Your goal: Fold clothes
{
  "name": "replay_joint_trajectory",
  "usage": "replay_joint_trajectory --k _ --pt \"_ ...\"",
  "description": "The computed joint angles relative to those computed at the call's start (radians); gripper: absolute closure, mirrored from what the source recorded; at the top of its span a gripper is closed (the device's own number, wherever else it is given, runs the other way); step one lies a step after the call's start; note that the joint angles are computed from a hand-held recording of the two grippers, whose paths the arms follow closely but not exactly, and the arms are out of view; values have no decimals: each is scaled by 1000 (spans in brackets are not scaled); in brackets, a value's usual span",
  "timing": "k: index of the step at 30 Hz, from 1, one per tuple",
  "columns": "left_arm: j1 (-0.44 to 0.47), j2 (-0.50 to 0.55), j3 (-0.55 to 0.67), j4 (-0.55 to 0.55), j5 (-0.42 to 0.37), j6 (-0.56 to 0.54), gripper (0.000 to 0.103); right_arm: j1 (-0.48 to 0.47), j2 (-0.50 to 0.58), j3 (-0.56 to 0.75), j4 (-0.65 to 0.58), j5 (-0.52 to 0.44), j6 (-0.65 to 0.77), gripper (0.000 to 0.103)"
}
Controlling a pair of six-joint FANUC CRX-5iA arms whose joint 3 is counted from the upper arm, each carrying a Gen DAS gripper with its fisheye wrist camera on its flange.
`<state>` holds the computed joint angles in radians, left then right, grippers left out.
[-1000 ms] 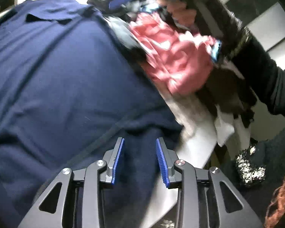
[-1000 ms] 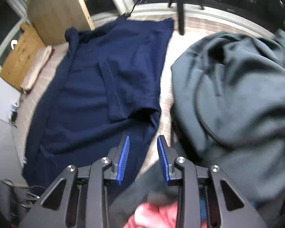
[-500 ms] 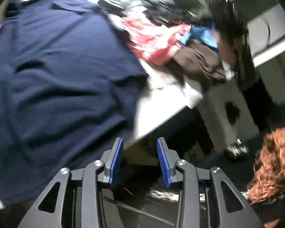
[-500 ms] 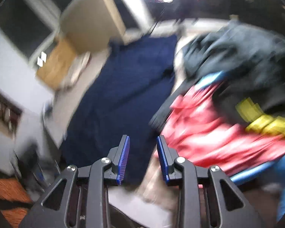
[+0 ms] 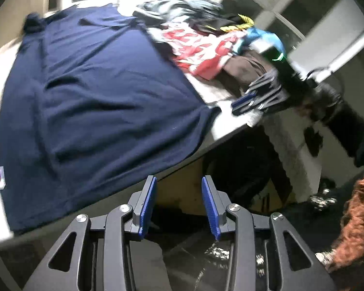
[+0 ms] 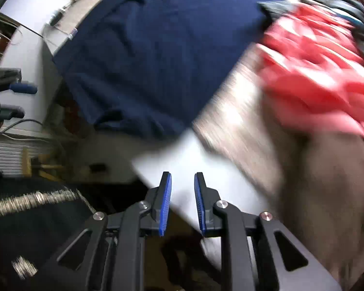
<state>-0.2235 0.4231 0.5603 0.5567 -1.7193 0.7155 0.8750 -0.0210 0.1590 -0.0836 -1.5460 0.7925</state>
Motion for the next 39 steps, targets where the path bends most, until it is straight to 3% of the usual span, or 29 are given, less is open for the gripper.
replay_joint_trajectory --k 6,9,12,15,18,19,20,21,24,26,29,34,37,39 --pt "-140 -53 -127 -4 210 -137 63 44 -145 -77 175 112 -279 82" --pt "-200 -88 -211 -26 303 -219 59 45 -150 -69 214 89 -314 80" --pt "-249 -147 -315 -97 437 -322 56 8 -183 -94 197 140 -327 75" --pt "-272 -156 -339 -150 492 -349 56 -45 -172 -73 184 163 -291 75" --pt "-266 -130 -318 -138 495 -318 58 -116 -111 -15 171 182 -193 75" --pt "-255 -100 -281 -115 448 -283 65 -147 -86 11 160 189 -154 74" --pt "-244 -70 -243 -92 401 -247 85 -187 -56 44 136 199 -109 74" --pt "-234 -39 -204 -68 355 -209 99 -231 -21 80 110 211 -59 73" --pt "-202 30 -110 -18 264 -89 99 -339 110 198 93 238 58 70" --pt "-180 41 -92 21 247 -40 99 -407 214 293 75 252 107 70" --pt "-129 62 -76 153 198 73 99 -477 391 462 81 223 156 70" --pt "-85 37 -114 237 212 148 99 -547 669 771 93 84 148 66" --pt "-76 26 -138 251 225 173 99 -565 727 845 58 57 153 58" --pt "-71 18 -156 253 239 185 99 -573 753 898 21 28 168 57"
